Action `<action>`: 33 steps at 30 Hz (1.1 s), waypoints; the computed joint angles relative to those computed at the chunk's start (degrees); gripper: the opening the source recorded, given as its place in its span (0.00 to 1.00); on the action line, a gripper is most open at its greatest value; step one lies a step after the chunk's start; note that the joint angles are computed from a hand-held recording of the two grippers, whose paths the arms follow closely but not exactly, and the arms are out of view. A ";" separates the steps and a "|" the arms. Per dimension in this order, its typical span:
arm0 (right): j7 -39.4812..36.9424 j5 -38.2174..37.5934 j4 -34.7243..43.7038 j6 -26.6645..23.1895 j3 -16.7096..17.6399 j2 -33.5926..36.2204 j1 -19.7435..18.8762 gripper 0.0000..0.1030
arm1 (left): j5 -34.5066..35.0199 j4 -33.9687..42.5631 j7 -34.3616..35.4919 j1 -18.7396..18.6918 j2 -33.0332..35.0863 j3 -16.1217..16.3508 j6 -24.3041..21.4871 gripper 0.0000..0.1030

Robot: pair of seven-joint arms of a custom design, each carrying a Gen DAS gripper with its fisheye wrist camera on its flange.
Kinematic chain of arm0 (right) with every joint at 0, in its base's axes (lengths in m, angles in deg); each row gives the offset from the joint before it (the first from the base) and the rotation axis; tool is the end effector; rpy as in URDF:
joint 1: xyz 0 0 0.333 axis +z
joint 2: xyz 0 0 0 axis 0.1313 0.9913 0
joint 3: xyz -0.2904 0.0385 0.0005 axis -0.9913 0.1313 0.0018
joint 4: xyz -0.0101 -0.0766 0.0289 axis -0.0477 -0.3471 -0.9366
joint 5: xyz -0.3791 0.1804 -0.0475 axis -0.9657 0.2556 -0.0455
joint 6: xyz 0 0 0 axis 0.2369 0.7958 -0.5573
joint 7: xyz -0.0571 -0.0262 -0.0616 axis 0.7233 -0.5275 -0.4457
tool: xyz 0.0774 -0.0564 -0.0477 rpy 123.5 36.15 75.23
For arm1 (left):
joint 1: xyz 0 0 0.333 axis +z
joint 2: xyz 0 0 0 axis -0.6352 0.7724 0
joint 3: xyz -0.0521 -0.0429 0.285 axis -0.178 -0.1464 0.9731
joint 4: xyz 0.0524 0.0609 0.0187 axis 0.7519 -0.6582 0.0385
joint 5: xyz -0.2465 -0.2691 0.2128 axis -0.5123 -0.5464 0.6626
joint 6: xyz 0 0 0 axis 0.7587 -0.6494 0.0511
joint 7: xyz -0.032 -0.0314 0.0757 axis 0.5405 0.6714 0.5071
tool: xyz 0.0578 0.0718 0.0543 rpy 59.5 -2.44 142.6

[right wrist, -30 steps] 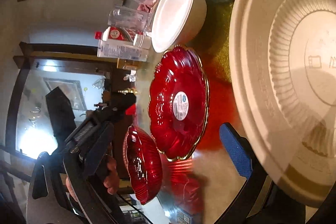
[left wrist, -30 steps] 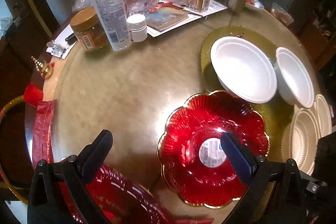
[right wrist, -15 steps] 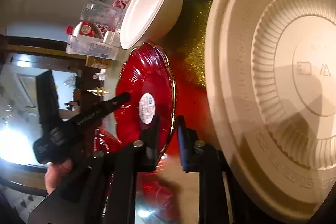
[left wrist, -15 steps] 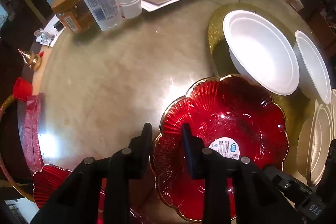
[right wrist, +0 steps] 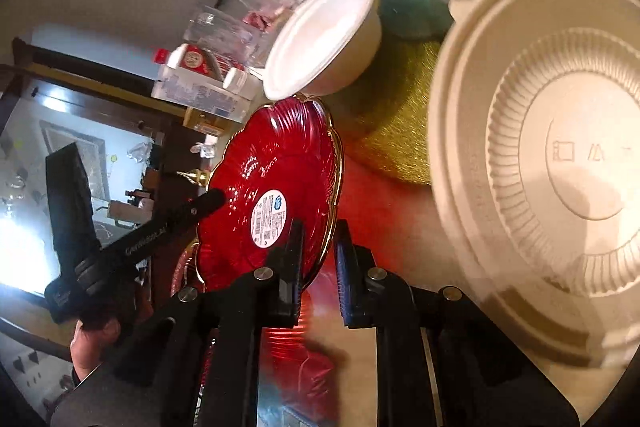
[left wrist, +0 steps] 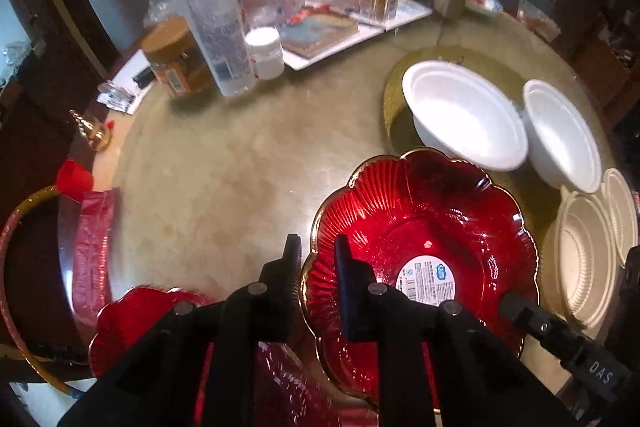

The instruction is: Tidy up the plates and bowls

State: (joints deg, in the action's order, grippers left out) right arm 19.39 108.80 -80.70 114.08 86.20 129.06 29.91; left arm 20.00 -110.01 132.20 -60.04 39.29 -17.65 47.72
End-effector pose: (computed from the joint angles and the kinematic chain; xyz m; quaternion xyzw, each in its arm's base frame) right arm 0.6633 0.4411 0.4077 -0.5964 0.6834 0.1806 0.3804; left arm 0.6699 -0.3225 0.4971 -0.7307 0.6467 -0.1393 0.1688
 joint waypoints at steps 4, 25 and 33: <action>-2.50 -0.90 -2.53 2.96 0.34 -2.89 0.66 0.14 | 2.67 -8.56 -3.22 0.20 -6.86 0.33 4.77 0.14; -7.62 -12.45 10.39 -3.43 -1.17 2.65 11.55 0.14 | 12.36 -52.08 -29.27 12.17 -41.18 -6.85 20.03 0.14; -4.79 -17.19 21.41 -10.95 -3.91 10.35 15.40 0.14 | 9.61 -56.15 -30.65 14.12 -41.66 -7.74 21.84 0.14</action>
